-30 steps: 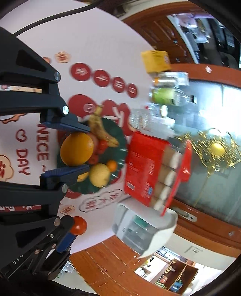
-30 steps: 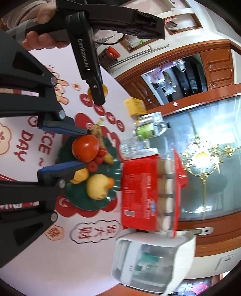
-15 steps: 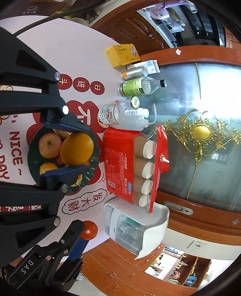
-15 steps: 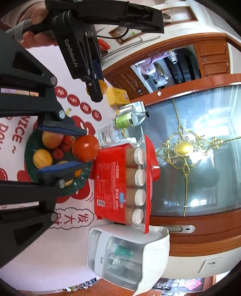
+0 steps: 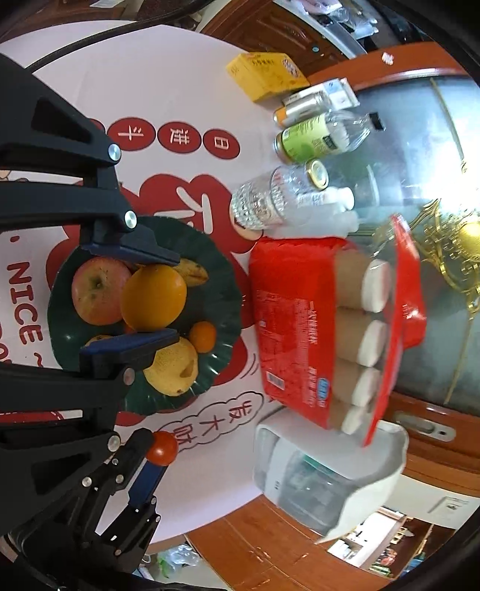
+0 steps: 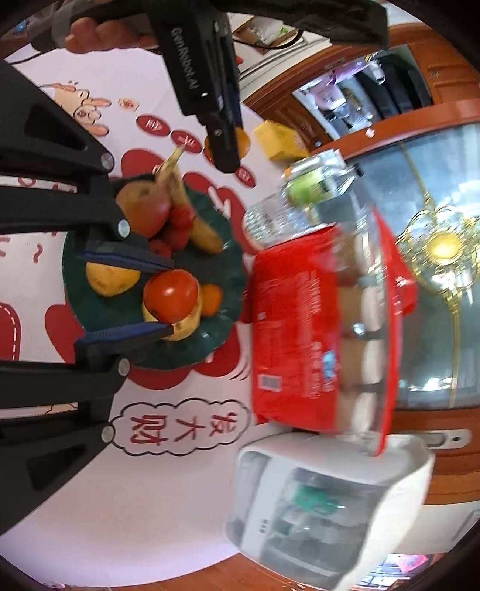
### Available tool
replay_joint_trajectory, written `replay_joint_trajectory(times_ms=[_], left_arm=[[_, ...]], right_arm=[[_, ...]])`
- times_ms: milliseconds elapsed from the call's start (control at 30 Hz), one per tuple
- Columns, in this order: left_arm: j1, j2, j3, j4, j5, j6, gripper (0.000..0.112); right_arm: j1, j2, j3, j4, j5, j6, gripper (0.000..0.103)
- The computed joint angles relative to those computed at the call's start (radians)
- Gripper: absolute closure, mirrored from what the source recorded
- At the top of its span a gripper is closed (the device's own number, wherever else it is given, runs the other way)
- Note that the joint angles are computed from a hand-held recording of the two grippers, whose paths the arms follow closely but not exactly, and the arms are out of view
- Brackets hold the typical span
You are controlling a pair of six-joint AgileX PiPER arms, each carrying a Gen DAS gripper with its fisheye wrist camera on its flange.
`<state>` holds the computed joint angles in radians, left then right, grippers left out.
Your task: Organize fruits
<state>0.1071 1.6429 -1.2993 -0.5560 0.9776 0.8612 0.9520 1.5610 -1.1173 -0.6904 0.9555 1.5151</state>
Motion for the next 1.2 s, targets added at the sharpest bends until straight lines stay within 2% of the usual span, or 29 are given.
replay_joint_trajectory(times_ms=[333, 600, 767, 867, 967, 1000, 1200], left_arm=[[-0.108, 0.107, -0.006, 0.057, -0.089, -0.048, 0.079], [-0.165, 0.177, 0.000, 0.089, -0.145, -0.075, 0.079], [-0.188, 0.209, -0.002, 0.128, -0.164, -0.114, 0.079], [-0.184, 0.225, -0.014, 0.115, -0.140, -0.110, 0.062], [-0.185, 0.200, 0.006, 0.113, -0.158, -0.115, 0.035], [-0.185, 0.189, 0.014, 0.113, -0.167, -0.117, 0.031], [-0.176, 0.155, 0.027, 0.121, -0.125, -0.110, 0.031]], right_arm=[[-0.079, 0.047, 0.102, 0.045, -0.147, 0.013, 0.075], [-0.095, 0.078, 0.145, 0.057, -0.205, 0.019, 0.075], [-0.112, 0.100, 0.150, 0.095, -0.230, -0.034, 0.075], [-0.116, 0.116, 0.136, 0.128, -0.228, -0.082, 0.074], [-0.110, 0.123, 0.127, 0.131, -0.222, -0.093, 0.072], [-0.107, 0.122, 0.126, 0.126, -0.220, -0.090, 0.070], [-0.087, 0.096, 0.123, 0.094, -0.198, -0.063, 0.064]])
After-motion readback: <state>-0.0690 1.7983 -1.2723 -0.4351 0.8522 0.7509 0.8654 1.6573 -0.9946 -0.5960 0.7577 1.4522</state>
